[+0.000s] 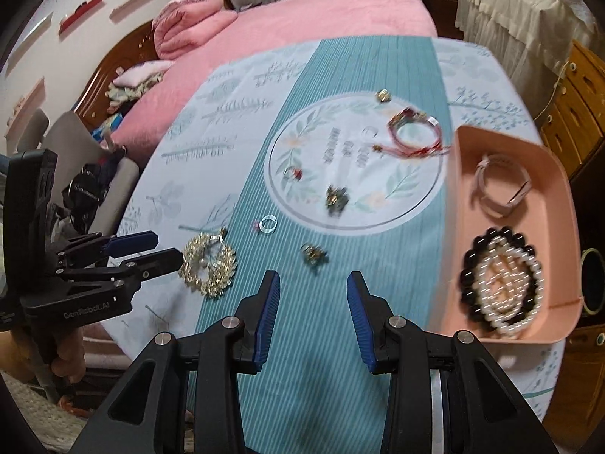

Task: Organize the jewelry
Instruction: 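Lower the left tool onto the gold leaf brooch and close on it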

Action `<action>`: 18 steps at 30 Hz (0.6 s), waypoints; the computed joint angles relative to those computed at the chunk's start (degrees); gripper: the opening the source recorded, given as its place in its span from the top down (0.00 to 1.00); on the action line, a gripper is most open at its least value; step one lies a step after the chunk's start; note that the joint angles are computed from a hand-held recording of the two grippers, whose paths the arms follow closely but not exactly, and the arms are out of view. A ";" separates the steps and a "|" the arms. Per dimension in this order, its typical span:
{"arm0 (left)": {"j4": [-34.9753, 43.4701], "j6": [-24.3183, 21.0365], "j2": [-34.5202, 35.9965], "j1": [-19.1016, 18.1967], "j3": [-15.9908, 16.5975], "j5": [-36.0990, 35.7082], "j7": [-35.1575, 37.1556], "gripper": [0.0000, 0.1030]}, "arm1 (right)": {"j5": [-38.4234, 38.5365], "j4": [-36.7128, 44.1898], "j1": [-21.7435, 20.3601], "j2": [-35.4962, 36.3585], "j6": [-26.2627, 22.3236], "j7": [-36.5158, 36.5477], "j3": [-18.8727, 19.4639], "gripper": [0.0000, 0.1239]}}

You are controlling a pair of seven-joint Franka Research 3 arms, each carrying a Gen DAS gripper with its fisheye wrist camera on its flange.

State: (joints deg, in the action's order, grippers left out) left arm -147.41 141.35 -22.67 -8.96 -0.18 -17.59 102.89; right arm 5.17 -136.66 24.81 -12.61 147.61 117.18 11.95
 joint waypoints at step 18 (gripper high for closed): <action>3.04 -1.08 8.42 3.07 -2.37 2.53 -3.53 0.51 | -3.20 2.88 2.50 6.25 1.36 4.89 0.33 0.70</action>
